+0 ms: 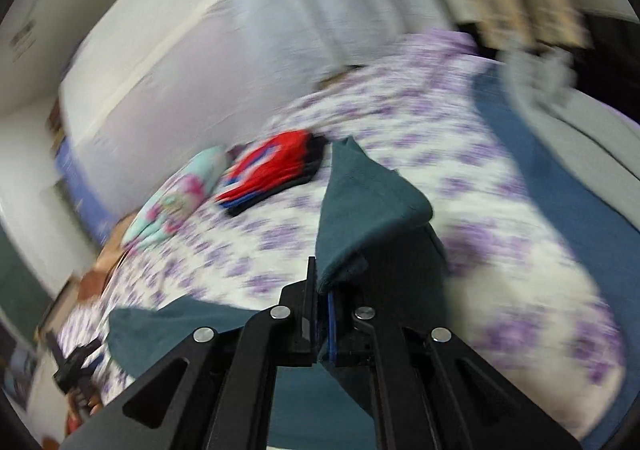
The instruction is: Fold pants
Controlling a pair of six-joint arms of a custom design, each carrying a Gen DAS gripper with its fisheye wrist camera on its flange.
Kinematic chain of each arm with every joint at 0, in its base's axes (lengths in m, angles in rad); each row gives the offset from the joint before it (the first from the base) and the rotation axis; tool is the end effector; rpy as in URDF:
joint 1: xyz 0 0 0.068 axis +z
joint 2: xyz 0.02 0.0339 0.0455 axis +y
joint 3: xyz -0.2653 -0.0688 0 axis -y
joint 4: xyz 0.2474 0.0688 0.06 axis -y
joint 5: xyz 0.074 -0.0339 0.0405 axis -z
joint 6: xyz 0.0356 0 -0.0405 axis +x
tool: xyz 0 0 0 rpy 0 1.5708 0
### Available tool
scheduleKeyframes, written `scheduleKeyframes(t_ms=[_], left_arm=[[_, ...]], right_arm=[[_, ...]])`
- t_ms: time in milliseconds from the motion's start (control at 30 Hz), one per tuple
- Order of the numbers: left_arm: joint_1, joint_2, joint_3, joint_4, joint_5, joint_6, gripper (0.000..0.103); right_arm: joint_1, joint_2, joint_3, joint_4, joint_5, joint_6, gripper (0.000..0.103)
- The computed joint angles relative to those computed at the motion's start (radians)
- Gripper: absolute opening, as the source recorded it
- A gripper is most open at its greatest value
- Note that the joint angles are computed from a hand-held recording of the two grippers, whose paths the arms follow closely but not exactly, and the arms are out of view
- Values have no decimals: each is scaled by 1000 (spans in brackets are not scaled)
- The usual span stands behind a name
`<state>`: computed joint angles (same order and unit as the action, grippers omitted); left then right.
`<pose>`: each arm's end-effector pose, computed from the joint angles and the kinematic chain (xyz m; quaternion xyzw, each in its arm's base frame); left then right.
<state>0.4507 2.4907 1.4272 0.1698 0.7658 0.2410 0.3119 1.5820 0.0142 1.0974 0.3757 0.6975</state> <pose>0.4303 0.1808 0.0095 0.0318 0.8831 -0.2271 0.4093 0.1746 0.0426 0.0830 0.2563 0.8032 0.1090 0.5266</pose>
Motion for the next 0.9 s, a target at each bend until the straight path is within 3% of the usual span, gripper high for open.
scheduleKeyframes(t_ms=[67, 133, 233, 333, 467, 533, 567, 600, 633, 667, 767, 900], left_arm=[[-9, -11, -26, 30, -17, 23, 98], [3, 10, 13, -8, 16, 10, 98], [23, 38, 53, -31, 72, -8, 98], [19, 27, 32, -16, 52, 8, 98], [18, 24, 25, -9, 58, 0, 98], [17, 23, 24, -9, 55, 2, 98], [18, 23, 25, -10, 58, 1, 98], [19, 23, 24, -9, 59, 0, 98], [19, 22, 21, -4, 61, -2, 98], [20, 22, 19, -3, 63, -1, 98], [21, 22, 19, -4, 63, -1, 98], [20, 21, 18, -2, 61, -2, 98]], right_arm=[[83, 39, 144, -104, 9, -42, 4], [155, 130, 297, -176, 7, -89, 4], [248, 343, 577, -326, -44, -173, 4], [292, 542, 807, -499, -119, -204, 4], [303, 575, 823, -514, -101, -208, 4], [307, 557, 829, -545, -115, -227, 9], [315, 563, 844, -563, -127, -240, 19], [324, 566, 853, -570, -152, -258, 45], [330, 566, 851, -566, -174, -269, 58], [344, 564, 853, -565, -188, -289, 62], [396, 545, 849, -551, -165, -340, 62], [368, 507, 799, -480, -105, -280, 62]])
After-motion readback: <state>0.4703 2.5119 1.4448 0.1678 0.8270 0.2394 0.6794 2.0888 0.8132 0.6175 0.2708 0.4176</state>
